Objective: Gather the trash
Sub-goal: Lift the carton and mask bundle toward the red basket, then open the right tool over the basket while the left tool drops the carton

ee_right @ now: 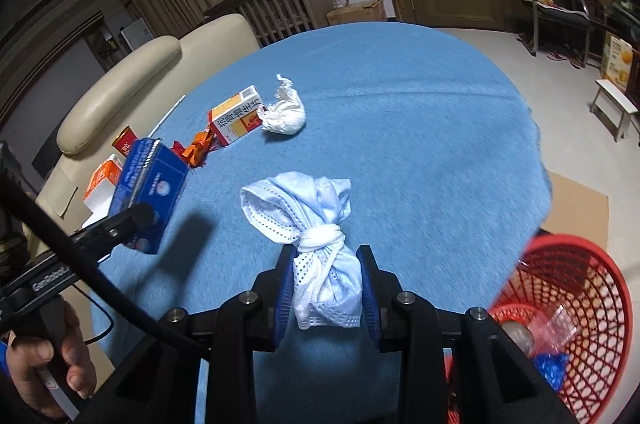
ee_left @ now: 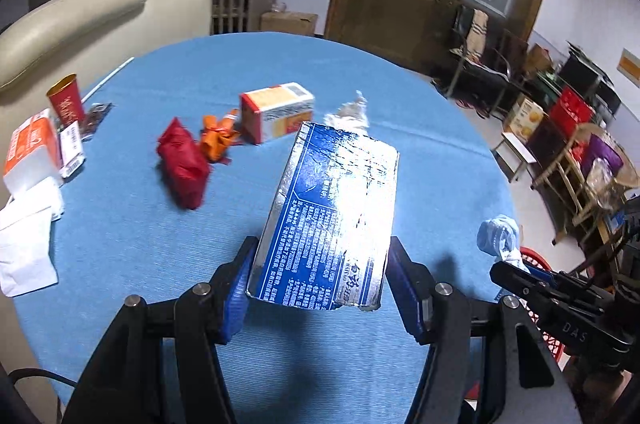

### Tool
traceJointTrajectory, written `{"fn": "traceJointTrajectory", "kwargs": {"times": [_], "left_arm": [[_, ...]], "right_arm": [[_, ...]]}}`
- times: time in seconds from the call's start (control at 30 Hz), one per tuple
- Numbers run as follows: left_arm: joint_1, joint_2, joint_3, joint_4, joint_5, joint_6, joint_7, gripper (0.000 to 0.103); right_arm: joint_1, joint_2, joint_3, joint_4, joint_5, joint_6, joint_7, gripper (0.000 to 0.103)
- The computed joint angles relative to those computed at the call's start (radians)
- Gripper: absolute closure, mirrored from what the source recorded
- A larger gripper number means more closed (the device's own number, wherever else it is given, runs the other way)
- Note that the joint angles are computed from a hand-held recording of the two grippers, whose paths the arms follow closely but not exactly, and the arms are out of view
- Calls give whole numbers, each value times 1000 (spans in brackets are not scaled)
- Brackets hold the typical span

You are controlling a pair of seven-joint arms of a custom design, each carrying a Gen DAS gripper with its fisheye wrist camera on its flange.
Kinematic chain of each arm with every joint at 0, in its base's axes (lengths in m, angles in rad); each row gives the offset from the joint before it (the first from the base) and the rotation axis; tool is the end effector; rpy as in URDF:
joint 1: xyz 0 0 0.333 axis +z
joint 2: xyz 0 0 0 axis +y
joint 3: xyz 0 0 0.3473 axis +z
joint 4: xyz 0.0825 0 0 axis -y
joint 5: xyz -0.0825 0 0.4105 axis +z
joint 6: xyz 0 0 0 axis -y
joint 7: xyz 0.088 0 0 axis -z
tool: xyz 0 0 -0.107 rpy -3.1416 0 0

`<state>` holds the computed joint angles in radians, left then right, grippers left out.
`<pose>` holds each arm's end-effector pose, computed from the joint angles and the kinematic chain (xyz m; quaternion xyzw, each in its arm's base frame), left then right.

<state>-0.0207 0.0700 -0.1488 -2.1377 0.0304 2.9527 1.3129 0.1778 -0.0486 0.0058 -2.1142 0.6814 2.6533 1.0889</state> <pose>0.6138 -0.1053 0.4774 -0.6796 0.6367 -0.3046 0.1999 0.5888 0.0917 0.5159 -0.7076 0.6077 -0.0797 0.3515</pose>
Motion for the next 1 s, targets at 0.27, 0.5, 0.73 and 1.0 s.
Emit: {"fn": "traceJointTrajectory", "kwargs": {"times": [0.27, 0.5, 0.73, 1.0], "left_arm": [[-23, 17, -43, 22, -60, -7, 84, 39], [-43, 35, -86, 53, -156, -9, 207, 39], [-60, 53, -134, 85, -252, -5, 340, 39], [-83, 65, -156, 108, -298, -6, 422, 39]], "right_arm": [[-34, -57, -34, -60, -1, 29, 23, 70], [-81, -88, -55, -102, -76, 68, 106, 70], [-136, -114, -62, -149, -215, 91, 236, 70], [-201, -91, -73, -184, -363, 75, 399, 70]]}}
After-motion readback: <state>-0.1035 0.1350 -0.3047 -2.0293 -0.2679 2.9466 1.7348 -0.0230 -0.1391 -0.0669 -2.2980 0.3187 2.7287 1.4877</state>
